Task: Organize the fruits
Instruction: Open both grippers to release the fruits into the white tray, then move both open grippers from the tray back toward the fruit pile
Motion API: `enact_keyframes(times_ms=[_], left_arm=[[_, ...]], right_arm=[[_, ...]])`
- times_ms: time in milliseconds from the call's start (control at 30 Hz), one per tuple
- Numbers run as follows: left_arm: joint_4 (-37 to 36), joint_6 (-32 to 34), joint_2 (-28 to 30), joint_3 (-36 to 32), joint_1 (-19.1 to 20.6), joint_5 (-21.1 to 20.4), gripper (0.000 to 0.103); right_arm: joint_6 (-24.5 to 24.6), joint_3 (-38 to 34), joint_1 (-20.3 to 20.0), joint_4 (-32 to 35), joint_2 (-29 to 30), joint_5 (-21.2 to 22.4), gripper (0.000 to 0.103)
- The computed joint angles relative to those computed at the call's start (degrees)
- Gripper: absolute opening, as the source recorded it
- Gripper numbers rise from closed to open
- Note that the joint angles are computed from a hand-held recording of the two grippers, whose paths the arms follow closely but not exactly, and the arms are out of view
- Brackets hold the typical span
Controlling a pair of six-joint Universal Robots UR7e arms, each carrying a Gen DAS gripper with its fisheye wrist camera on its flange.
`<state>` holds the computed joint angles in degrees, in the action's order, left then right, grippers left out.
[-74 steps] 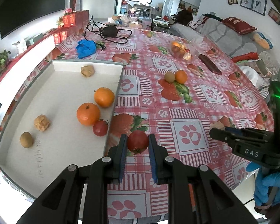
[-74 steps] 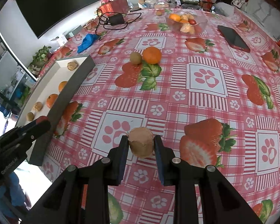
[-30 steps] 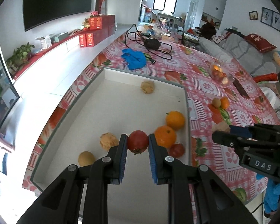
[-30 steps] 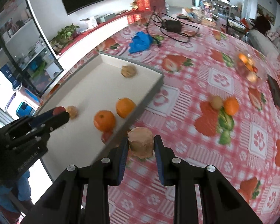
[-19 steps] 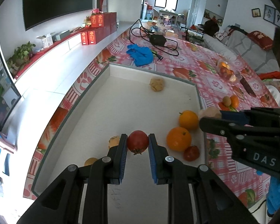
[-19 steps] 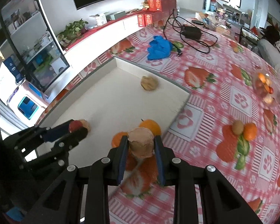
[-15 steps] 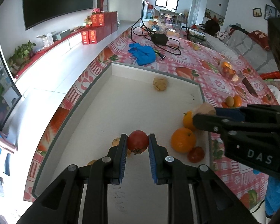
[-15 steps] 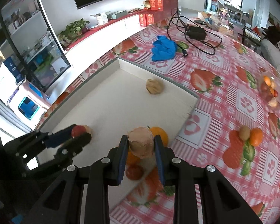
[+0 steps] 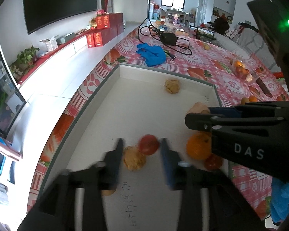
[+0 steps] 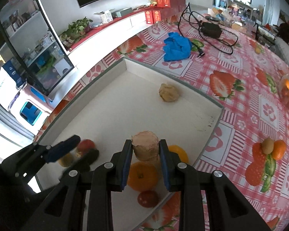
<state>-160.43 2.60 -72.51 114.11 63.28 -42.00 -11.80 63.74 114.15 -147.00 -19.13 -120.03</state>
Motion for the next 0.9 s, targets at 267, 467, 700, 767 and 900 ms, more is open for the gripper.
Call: enact_keyframes(times_ms=[267, 467, 700, 767, 900], left_arm=[[-1.6, -0.6, 0.4, 0.3, -0.5, 2.7, 0.081], [-0.4, -1.6, 0.2, 0.4, -1.5, 3.3, 0.081], [-0.4, -1.1, 0.7, 0.6, -4.6, 4.0, 0.081], [-0.1, -0.8, 1.2, 0.4, -5.7, 3.4, 0.081], [1.2, -0.1, 2.6, -0.2, -8.0, 1.8, 0.081]], right_arm=[[0.1, 1.4, 0.0, -2.1, -1.3, 0.6, 0.085], [-0.5, 4.1, 0.1, -4.7, -3.7, -0.1, 0.085], [2.0, 12.9, -2.7, -11.3, -10.2, -3.1, 0.103], [3.1, 15.6, -3.8, -12.4, -12.4, -4.2, 0.103], [5.3, 21.5, -6.5, -14.7, -16.8, -7.5, 0.103]])
